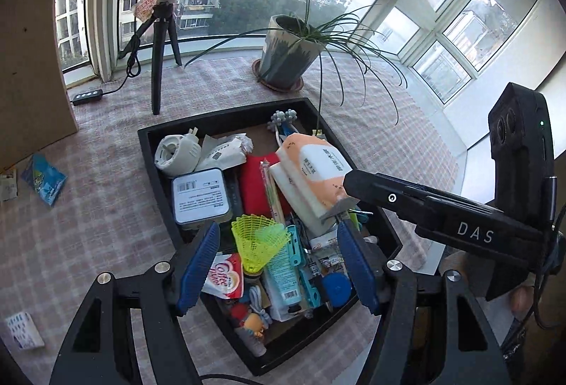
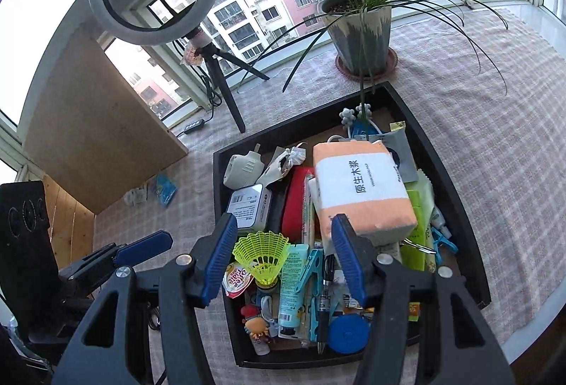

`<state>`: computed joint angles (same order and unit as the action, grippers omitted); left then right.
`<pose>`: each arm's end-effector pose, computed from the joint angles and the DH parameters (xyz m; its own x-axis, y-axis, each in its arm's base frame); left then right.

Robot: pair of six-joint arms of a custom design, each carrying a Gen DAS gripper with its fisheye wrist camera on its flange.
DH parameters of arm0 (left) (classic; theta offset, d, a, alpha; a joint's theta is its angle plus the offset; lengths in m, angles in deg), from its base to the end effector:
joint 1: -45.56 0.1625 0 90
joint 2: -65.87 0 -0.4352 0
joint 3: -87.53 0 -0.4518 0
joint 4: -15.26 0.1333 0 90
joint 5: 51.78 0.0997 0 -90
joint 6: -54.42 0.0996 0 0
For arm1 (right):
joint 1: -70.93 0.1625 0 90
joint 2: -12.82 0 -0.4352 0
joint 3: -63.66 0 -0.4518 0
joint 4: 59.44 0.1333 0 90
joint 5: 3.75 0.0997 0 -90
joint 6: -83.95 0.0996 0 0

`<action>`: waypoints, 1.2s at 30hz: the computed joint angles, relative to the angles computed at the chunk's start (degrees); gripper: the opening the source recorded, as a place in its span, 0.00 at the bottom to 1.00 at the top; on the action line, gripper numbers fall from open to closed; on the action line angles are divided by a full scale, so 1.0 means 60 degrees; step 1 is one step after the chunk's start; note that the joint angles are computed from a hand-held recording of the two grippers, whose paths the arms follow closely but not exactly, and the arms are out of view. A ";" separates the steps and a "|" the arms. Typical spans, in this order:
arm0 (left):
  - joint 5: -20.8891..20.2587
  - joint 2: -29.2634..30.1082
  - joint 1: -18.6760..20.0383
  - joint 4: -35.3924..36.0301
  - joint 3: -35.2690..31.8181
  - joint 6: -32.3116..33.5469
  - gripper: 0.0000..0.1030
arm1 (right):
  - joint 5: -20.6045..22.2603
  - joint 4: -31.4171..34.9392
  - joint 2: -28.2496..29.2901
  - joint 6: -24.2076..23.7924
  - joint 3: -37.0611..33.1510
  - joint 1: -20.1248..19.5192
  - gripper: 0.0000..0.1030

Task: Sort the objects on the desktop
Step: 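Carry the tissue pack with both tools into the black tray and release, then move the left tool to the wooden clothespin while the right tool reaches the star-print tissue pack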

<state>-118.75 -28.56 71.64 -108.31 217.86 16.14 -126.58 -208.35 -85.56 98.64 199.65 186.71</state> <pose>-0.3089 -0.3430 0.2358 -0.8624 0.3822 -0.3320 0.4627 0.8612 -0.2102 0.2531 -0.3417 0.2756 -0.9175 0.0308 0.3965 -0.1784 0.8592 -0.4795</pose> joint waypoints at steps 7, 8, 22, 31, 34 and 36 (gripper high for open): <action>0.1165 -0.2554 0.0239 0.2867 0.0347 -0.0921 0.66 | 0.0520 0.0010 0.1259 -0.0169 -0.0283 0.0651 0.55; 0.1387 -0.2949 0.0304 0.3384 0.0369 -0.1129 0.66 | 0.0584 0.0008 0.1492 -0.0217 -0.0330 0.0737 0.55; 0.3440 -0.6824 0.3145 0.8383 -0.0650 -0.3642 0.66 | 0.1881 0.0016 0.6051 -0.2475 -0.2213 0.2453 0.60; 0.2927 -0.6944 0.6879 0.5136 -0.0704 -0.2260 0.66 | 0.2475 0.0909 0.8701 -0.4690 -0.4102 0.3229 0.63; 0.2842 -0.6546 0.7696 0.4298 -0.0701 -0.1808 0.66 | 0.2262 0.1085 0.9354 -0.5224 -0.4537 0.3387 0.63; 0.2952 -0.6192 0.8067 0.4048 -0.0748 -0.1731 0.66 | 0.2122 0.1155 0.9720 -0.5702 -0.4788 0.3482 0.63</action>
<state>-101.04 -65.72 120.05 -84.02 213.37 5.75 -113.85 -201.42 -27.24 64.43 170.92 207.60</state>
